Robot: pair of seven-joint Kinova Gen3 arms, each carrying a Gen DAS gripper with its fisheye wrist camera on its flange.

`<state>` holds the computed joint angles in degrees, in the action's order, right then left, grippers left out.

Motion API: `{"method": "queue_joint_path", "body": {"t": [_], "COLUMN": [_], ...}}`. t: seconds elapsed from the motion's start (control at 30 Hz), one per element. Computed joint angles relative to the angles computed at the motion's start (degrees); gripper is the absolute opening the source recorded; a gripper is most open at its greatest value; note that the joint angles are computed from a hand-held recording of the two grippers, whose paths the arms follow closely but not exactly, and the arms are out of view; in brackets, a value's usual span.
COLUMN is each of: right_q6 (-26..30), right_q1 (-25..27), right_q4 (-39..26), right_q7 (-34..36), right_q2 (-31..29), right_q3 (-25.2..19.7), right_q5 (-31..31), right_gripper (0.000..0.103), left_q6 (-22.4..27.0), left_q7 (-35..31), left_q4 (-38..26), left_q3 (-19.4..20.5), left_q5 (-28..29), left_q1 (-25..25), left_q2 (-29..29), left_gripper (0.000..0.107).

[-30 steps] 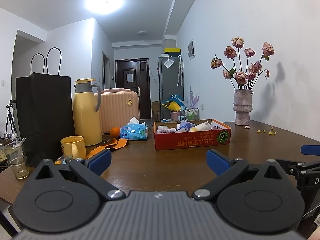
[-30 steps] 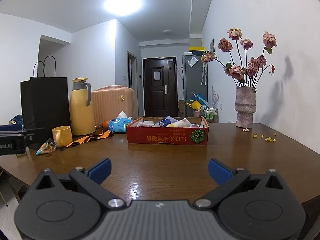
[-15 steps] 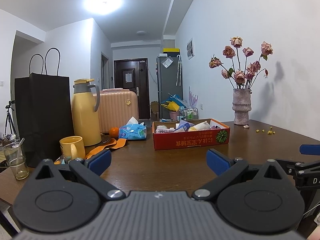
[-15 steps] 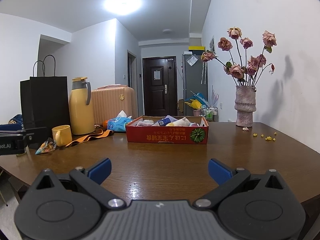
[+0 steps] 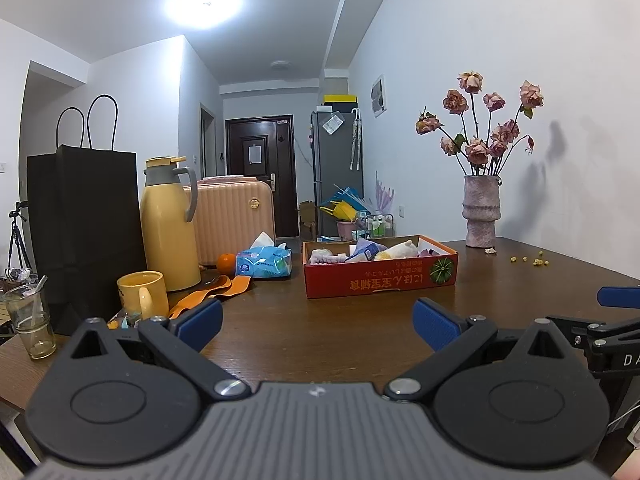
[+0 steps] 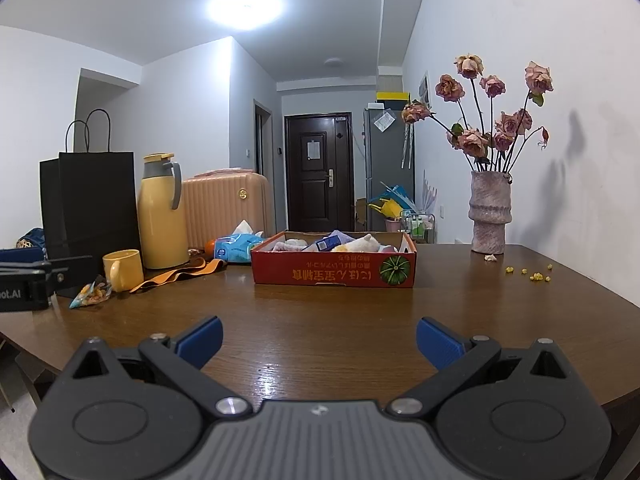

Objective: Organize soft objects

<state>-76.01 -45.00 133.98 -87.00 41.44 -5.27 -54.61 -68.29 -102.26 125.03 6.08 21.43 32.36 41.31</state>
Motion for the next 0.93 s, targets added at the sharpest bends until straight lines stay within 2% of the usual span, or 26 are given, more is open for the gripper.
{"method": "queue_joint_path", "body": {"t": [0.27,0.57,0.93], "right_q6": [0.1,-0.2,-0.3], "right_q1": [0.2,0.1,0.0], "right_q4": [0.0,0.0,0.3], "right_q7": [-0.1,-0.3,-0.6], "right_q2": [0.1,0.3,0.3], "right_q3": [0.0,0.0,0.0], "right_q5": [0.2,0.0,0.0], "right_gripper": [0.103,0.103,0.103], "left_q6": [0.5,-2.2,-5.3], "left_q7": [-0.5,0.9,2.3], "left_q4": [-0.3,1.0,1.7], "left_q3": [-0.1,0.1,0.5], "left_q5": [0.3,-2.9,-3.5], "left_q1": [0.2,-0.8,-1.1], "left_q2": [0.1,0.6,1.6], "left_gripper": [0.103,0.103,0.103]}}
